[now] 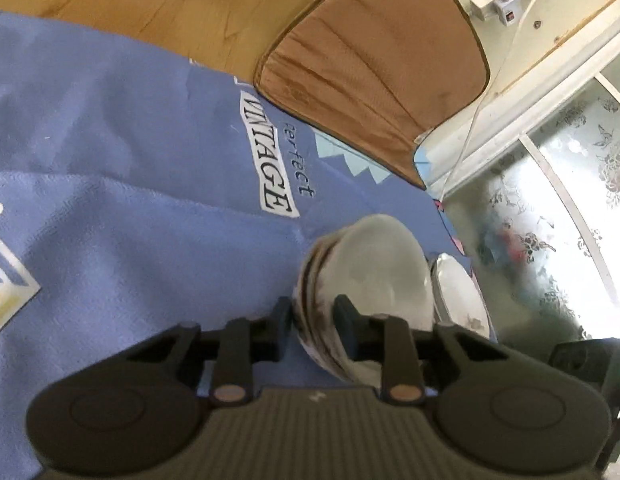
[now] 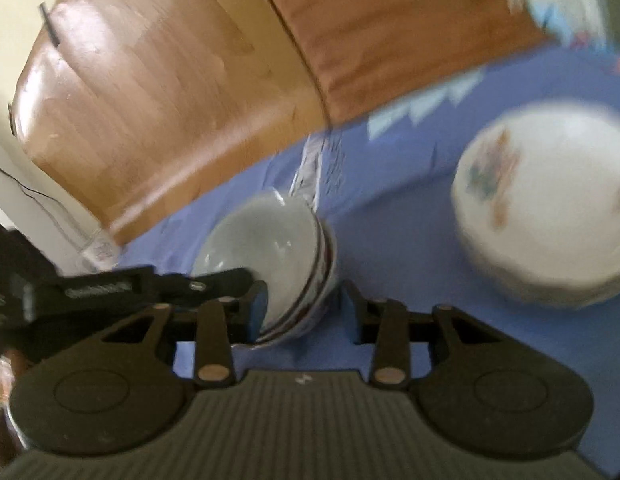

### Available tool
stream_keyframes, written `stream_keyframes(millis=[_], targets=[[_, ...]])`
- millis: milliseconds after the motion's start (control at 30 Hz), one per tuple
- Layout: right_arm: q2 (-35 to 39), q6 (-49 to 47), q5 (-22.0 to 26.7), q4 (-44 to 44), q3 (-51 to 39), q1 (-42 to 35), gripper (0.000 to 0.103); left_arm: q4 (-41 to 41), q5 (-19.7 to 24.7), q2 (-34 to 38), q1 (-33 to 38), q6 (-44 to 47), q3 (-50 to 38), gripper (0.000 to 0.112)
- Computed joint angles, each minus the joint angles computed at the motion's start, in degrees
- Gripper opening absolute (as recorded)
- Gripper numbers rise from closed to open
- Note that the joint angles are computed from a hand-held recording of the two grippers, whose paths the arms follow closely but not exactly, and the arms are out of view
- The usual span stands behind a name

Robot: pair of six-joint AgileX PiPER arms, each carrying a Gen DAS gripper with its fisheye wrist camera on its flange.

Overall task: Organize plates and bowls
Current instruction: 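Grasp the bowl stack with both tools and lift it, then lower the bowl stack onto the floral saucer stack and open both tools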

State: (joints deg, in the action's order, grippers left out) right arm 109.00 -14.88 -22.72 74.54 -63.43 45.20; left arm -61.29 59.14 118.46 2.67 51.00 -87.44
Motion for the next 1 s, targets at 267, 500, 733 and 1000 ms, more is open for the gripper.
stream_keyframes(millis=[267, 500, 733, 1000], targets=[[-7.12, -1.75, -7.2, 4.11, 6.38, 3.22, 0.027, 1.37, -0.5, -4.12, -5.36, -1.27, -0.41, 0.026], [-16.91, -12.21, -20.35, 17.63, 14.01, 7.53, 0.027, 3.91, 0.64, -0.37, -15.29, -7.24, -9.17, 0.029], [-20.1, -15.62, -21.2, 24.3, 17.69, 5.64, 0.027, 11.13, 0.76, 6.5, -22.24, -17.72, -19.52, 0.033], [-17.89, -13.54, -32.63, 22.69, 16.34, 9.38, 0.044, 6.59, -7.09, 0.02, -21.61, -8.82, -11.5, 0.049]])
